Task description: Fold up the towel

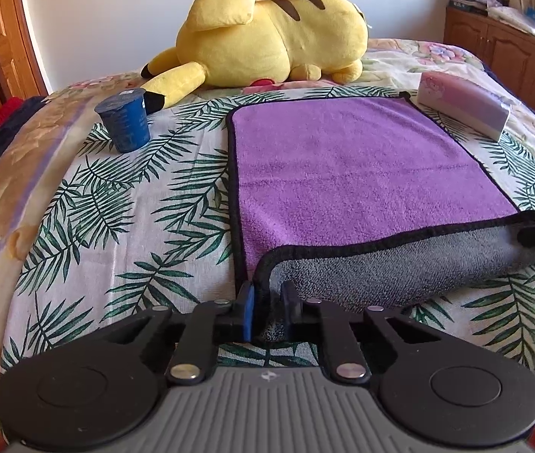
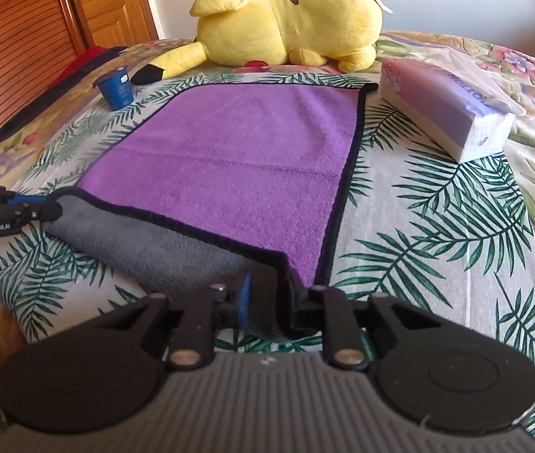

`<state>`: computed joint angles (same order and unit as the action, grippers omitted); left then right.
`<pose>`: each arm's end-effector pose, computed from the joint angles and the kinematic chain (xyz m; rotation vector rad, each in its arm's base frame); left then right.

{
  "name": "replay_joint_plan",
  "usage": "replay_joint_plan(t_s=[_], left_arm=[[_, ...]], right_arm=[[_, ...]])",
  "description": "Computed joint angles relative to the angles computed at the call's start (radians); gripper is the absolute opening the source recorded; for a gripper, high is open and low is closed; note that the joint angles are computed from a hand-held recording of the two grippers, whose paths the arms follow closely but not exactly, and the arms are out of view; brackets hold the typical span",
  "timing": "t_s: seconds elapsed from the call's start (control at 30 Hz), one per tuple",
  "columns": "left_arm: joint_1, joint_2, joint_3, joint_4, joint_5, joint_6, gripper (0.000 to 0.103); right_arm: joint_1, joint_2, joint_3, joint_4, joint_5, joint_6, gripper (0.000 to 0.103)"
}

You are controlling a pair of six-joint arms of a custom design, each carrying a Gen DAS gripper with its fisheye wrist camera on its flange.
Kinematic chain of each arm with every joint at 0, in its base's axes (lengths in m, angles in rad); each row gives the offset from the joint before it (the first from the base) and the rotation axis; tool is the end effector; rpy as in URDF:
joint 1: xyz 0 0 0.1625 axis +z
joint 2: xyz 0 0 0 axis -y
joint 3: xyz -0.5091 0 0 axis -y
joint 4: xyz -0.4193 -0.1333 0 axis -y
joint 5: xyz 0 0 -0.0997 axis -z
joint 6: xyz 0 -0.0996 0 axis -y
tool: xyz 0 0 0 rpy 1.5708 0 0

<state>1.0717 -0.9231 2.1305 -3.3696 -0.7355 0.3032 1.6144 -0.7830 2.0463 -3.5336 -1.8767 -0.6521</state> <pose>-0.0939 -0.6051 0.1767 0.5996 2.1940 -0.7811 0.1305 -0.6201 0.1135 0.7327 -2.4402 0.7678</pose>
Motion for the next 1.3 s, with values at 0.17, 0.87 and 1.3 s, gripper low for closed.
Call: replay_joint_plan(t_s=[0.17, 0.87, 1.3], left_arm=[[0.001, -0.003, 0.002, -0.007, -0.015, 0.003, 0.000], [-0.035, -0.013, 0.025, -0.174, -0.065, 0.082, 0.000], [-0.036, -0.008, 0.011, -0.215, -0.092, 0.106, 0.000]], right_arm=[[0.003, 0.003, 0.001, -0.004, 0.000, -0.017, 0.008], [-0.008, 0.000, 0.014, -0.113, 0.077, -0.030, 0.004], [-0.009, 0.001, 0.001, -0.149, 0.121, -0.071, 0.004]])
